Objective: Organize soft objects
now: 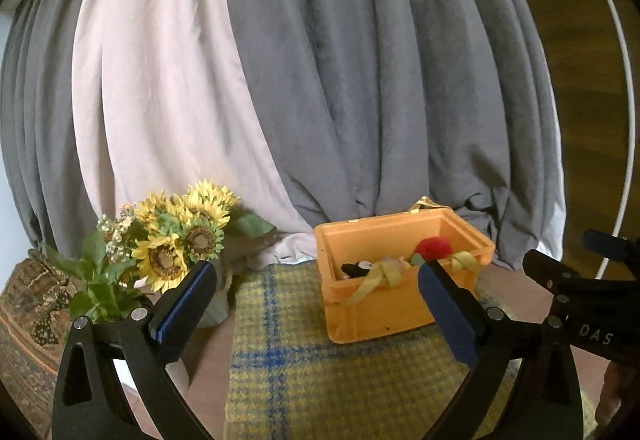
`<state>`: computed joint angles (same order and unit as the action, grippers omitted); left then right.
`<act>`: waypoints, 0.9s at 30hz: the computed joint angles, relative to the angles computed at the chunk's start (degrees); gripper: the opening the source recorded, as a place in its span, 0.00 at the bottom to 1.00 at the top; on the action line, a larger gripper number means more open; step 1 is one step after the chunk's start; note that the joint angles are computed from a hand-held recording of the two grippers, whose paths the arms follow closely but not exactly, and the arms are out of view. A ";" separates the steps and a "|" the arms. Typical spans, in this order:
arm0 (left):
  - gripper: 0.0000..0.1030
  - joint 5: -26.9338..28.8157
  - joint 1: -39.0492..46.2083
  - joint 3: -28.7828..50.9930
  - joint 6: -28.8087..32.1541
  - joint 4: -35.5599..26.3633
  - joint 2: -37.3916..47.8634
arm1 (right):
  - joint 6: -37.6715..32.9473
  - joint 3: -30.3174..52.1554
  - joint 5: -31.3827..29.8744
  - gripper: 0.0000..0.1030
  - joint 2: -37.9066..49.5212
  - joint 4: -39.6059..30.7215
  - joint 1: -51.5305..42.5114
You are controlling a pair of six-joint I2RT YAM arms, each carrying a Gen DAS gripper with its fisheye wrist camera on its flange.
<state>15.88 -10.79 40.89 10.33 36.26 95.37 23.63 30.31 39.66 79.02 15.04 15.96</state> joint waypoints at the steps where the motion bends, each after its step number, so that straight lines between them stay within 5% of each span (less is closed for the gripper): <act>1: 1.00 1.46 0.59 -1.28 0.01 -0.04 -1.23 | 1.06 -0.70 1.55 0.89 -1.48 -1.15 1.39; 12: 1.00 2.05 1.96 -18.41 -1.80 0.56 -19.65 | 10.59 -8.65 12.64 0.92 -18.97 -15.46 15.00; 19: 1.00 2.73 4.59 -29.60 -2.40 -7.32 -39.96 | 23.43 -11.35 19.06 0.93 -30.87 -33.38 27.17; 22: 1.00 3.43 6.29 -32.69 -2.72 -14.76 -50.86 | 35.08 -9.87 24.71 0.94 -30.92 -45.40 35.55; 25: 1.00 4.45 8.08 -34.92 -2.25 -24.34 -62.73 | 55.85 -6.24 28.96 0.95 -25.53 -62.81 44.93; 27: 1.00 5.19 9.31 -35.56 -1.85 -30.45 -69.28 | 76.54 -3.08 29.95 0.95 -18.08 -78.18 52.12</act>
